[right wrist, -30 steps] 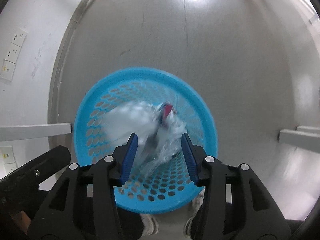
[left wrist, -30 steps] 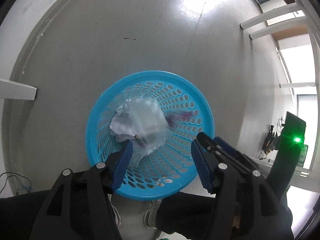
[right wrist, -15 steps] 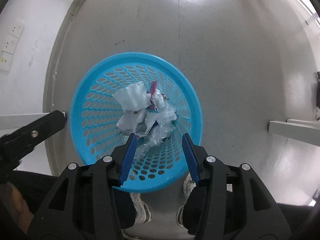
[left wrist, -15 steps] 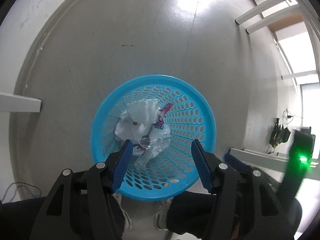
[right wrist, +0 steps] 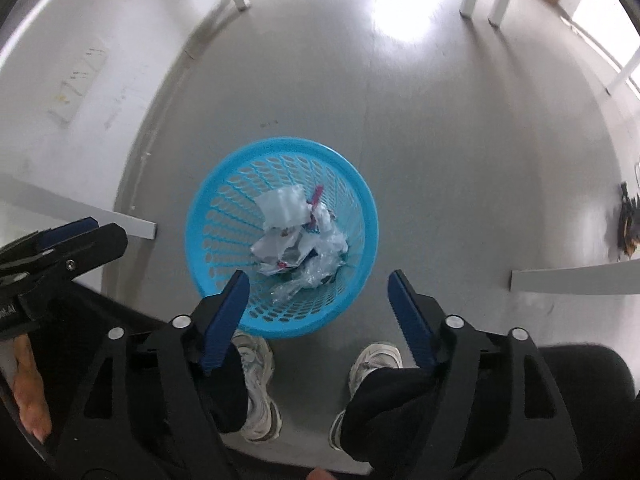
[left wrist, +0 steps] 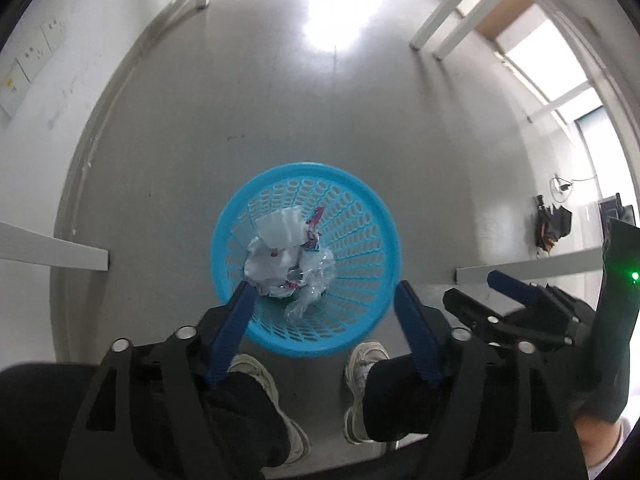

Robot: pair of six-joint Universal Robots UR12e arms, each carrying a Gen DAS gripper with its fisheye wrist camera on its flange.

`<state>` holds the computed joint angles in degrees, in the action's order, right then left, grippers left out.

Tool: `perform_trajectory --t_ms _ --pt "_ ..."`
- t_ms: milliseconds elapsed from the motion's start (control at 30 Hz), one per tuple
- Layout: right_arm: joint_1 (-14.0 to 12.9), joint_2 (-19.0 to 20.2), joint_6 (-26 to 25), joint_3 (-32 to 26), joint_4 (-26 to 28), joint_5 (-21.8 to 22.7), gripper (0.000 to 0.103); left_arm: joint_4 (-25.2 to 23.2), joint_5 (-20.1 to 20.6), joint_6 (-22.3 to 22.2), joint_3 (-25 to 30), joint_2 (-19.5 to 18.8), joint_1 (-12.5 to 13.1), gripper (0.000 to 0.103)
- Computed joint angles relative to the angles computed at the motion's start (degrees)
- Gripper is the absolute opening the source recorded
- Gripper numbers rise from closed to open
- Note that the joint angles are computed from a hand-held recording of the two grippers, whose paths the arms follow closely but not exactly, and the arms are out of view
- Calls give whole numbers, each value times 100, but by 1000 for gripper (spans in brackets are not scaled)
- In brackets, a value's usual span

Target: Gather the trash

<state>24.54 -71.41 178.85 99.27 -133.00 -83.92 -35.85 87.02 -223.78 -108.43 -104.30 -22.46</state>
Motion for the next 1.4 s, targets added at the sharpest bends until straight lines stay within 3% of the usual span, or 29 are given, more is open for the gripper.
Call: perform_trajectory --t_ms 100,167,267,333,500,667,767,1100,1267,1400 --pt "-61 -298 -111 245 -162 91 79 14 171 52 -114 195 -137 87" --pt "-49 -407 -208 337 -251 48 84 -10 244 118 -178 287 -229 87" --pt "-154 -572 -174 438 -151 349 91 43 346 257 -222 398 -331 91" --pt "-213 -689 -199 524 -147 506 94 230 625 111 -304 480 -413 97" --pt "-222 -949 -459 725 -202 606 94 183 849 -126 -330 500 -497 97" --pt "-193 -976 -387 798 -374 459 94 242 723 -139 -388 518 -462 97" --pt "-234 -944 -391 748 -213 661 94 254 617 -249 -424 536 -413 97" --pt "-290 -918 -290 735 -130 841 94 246 348 -19 -418 517 -375 97" --pt "-293 -913 -309 731 -123 900 94 232 580 15 -382 520 -438 97" --pt "-301 -901 -324 725 -102 931 94 298 545 -37 -407 530 -417 97"
